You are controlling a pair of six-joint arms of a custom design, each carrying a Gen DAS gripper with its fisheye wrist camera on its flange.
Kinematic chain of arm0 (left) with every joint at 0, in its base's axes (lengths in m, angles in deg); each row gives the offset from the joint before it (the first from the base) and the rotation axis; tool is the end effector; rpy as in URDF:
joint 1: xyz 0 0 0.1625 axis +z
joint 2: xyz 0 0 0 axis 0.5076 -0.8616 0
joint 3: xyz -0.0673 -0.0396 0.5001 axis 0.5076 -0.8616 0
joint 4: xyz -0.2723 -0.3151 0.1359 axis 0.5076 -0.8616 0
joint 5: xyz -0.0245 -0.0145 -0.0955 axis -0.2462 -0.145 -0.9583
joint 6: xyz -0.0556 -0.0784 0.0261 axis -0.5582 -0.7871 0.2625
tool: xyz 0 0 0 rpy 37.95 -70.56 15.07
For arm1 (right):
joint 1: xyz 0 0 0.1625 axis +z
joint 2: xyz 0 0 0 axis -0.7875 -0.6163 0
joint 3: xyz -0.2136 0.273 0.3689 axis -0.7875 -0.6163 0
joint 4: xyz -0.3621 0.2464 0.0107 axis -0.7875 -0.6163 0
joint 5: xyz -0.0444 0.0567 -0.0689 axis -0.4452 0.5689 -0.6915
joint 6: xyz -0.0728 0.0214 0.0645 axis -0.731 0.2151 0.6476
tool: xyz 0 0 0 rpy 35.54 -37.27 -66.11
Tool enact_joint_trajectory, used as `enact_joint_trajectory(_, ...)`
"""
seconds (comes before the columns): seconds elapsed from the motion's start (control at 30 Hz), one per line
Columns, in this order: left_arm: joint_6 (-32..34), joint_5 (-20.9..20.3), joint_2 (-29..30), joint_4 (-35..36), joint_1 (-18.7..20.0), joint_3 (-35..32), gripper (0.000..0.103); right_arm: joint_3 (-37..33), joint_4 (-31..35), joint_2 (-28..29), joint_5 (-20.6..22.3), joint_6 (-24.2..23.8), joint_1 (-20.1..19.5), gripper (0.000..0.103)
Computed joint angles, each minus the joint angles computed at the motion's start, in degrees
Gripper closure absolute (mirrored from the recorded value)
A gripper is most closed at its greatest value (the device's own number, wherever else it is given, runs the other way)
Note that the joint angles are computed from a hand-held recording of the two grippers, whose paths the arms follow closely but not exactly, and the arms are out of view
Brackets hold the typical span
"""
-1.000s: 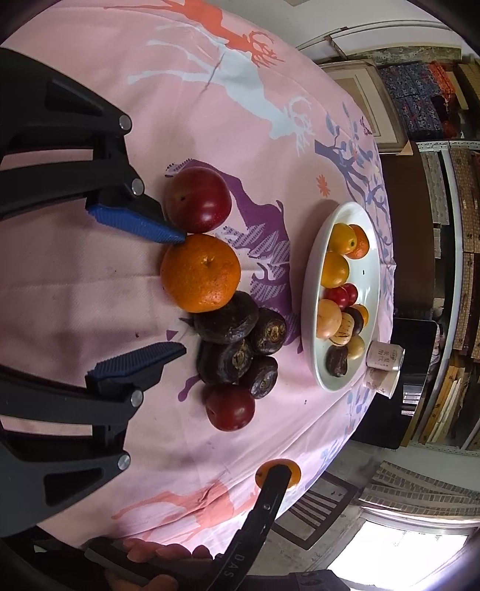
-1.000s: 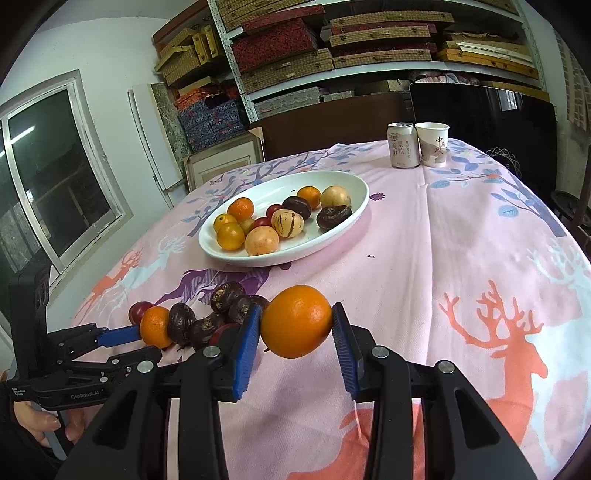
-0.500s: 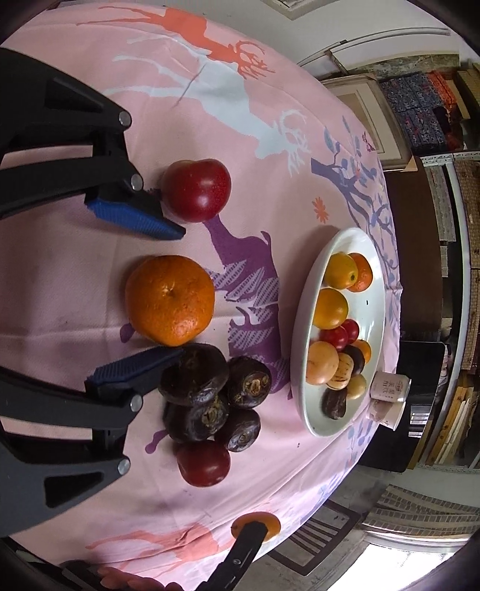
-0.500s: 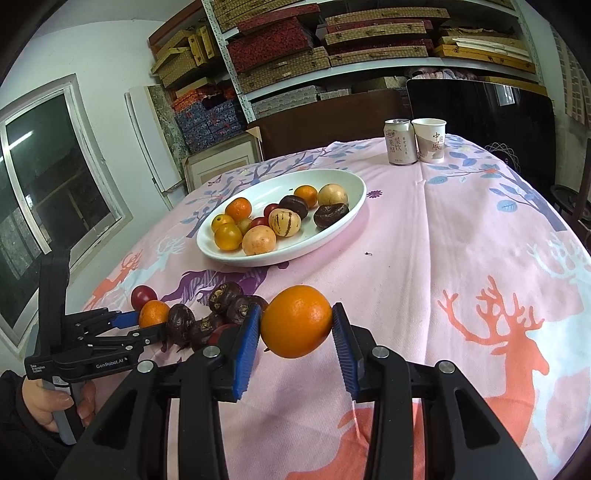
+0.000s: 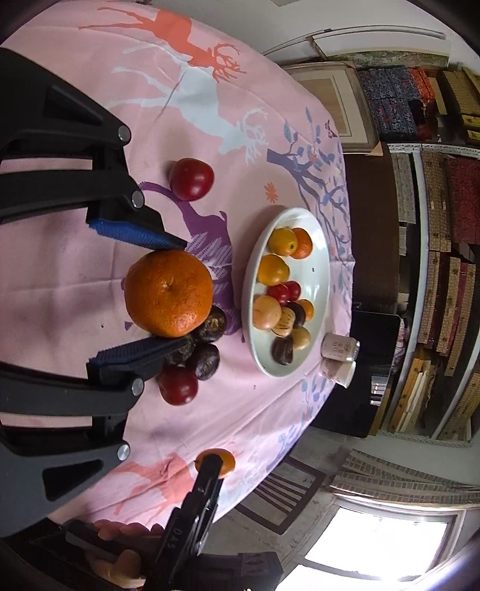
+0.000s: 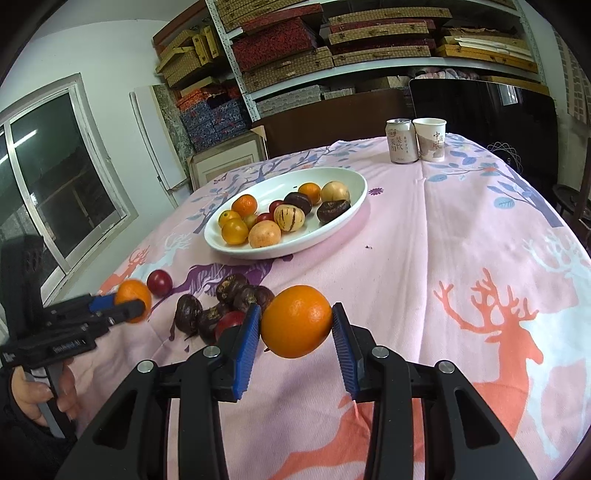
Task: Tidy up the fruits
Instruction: 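Carry both oranges onto the white plate and open both tools, then grasp a red plum with the right tool while the left tool grasps another red plum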
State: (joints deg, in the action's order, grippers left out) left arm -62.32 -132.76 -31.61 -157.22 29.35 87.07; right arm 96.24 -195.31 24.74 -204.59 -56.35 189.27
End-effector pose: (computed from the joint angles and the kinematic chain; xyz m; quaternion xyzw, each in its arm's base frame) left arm 0.0142 -0.3216 0.3487 0.3723 0.8737 -0.2532 0.1843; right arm 0.3183 -0.2174 -0.0141 0.0871 -0.8740 0.4300 0.2088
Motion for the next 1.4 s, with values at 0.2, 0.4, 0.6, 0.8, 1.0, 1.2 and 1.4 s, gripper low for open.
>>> enact_joint_trajectory(0.2, -0.81, -1.56, 7.54, -1.62, -0.97, -5.12, 0.058, -0.99, 2.95, -6.06, -0.93, -4.45, -0.48, 0.063)
enact_joint_trajectory(0.4, -2.56, -2.47, 24.74, -9.58, 0.94, -13.30, 0.057, -7.46, 7.81, -9.39, 2.89, -15.45, -7.06, 0.063)
enact_joint_trajectory(0.6, -5.49, -2.90, 36.62, -11.21, 3.48, -20.59, 0.057, -13.11, 11.04, -7.91, 5.29, -19.91, -13.43, 0.063)
enact_joint_trajectory(0.8, -6.52, -4.47, 36.35, -13.34, 5.06, -20.97, 0.030, -14.29, 8.88, -6.51, 5.89, -21.60, -13.90, 0.042)
enact_joint_trajectory(1.0, -7.65, -6.89, 25.00, -10.69, 5.24, -16.00, 0.018, -10.72, 8.94, -7.09, 3.04, -17.31, -9.37, 0.042)
enact_joint_trajectory(1.2, -2.90, -8.73, 12.63, -8.16, 7.79, -7.64, 0.011, -6.18, 13.02, -4.36, 3.22, -7.91, -3.74, 0.036)
enact_joint_trajectory(1.4, 1.26, -8.02, 5.45, -7.91, 10.97, -2.60, 0.011, -5.54, 16.77, -1.94, 3.52, -1.26, -0.22, 0.036)
